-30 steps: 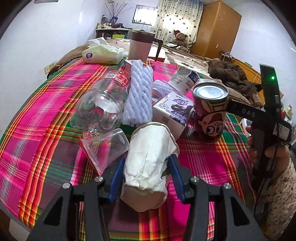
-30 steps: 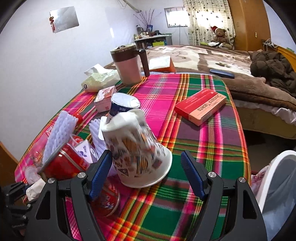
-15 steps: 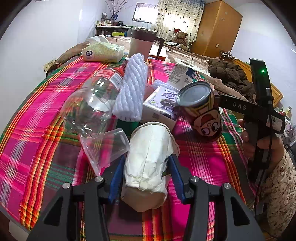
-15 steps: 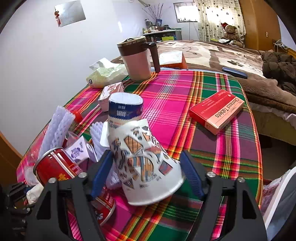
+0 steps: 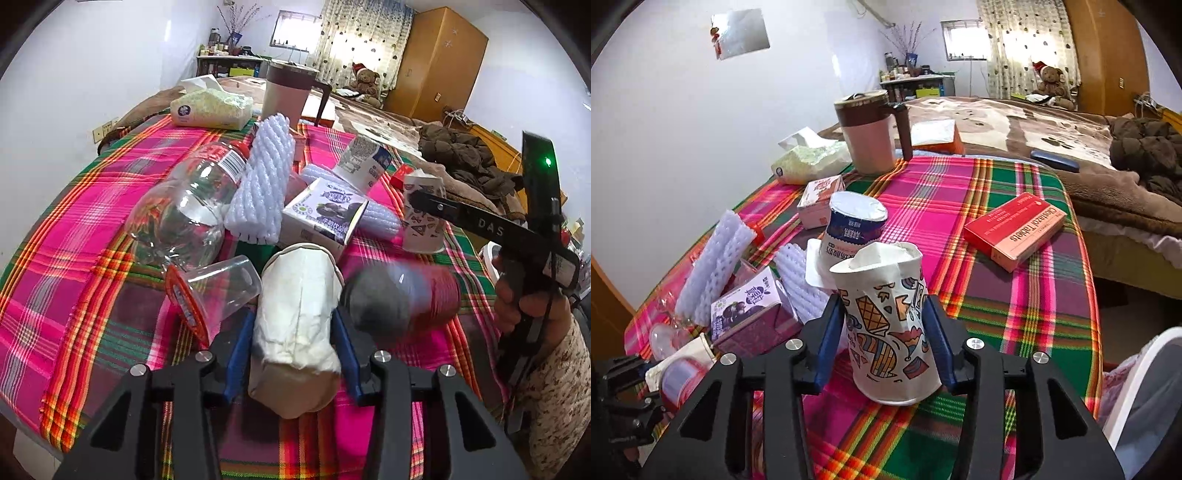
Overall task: Collect trash
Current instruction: 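Carry the paper bag and paper cup over the white trash bin with both grippers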
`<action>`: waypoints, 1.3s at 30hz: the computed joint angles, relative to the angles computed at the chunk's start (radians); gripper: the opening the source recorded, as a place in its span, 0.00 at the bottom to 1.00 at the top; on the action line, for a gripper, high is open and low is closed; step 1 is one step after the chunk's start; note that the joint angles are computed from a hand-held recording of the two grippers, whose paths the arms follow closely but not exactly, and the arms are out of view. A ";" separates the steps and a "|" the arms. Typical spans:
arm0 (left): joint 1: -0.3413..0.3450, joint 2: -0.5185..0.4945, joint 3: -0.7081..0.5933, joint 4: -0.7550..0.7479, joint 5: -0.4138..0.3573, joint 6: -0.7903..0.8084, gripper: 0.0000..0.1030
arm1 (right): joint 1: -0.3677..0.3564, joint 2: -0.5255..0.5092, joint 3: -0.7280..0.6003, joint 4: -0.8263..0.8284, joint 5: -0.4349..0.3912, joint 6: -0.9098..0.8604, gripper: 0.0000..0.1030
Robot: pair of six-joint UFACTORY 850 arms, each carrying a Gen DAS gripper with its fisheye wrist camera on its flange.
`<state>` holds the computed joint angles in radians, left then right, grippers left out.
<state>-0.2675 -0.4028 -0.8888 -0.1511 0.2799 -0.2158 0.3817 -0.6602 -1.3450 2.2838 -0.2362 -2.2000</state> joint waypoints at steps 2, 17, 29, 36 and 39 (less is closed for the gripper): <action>-0.003 0.009 0.009 -0.044 0.012 0.035 0.43 | -0.001 0.010 0.015 0.081 -0.008 -0.067 0.42; -0.018 0.045 0.030 -0.143 0.059 0.106 0.42 | 0.011 0.076 0.129 0.611 -0.098 -0.537 0.42; -0.058 0.091 0.020 -0.210 0.097 0.200 0.42 | -0.011 0.168 0.233 0.617 -0.198 -0.497 0.42; -0.099 0.091 -0.019 -0.194 0.111 0.227 0.42 | -0.029 0.239 0.306 0.680 -0.219 -0.554 0.42; -0.121 0.081 -0.046 -0.211 0.112 0.266 0.42 | -0.044 0.269 0.334 0.711 -0.223 -0.571 0.42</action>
<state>-0.3887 -0.3222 -0.9350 -0.3618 0.3916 0.0502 0.3380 -0.3914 -1.0105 2.9947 -0.4588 -2.7711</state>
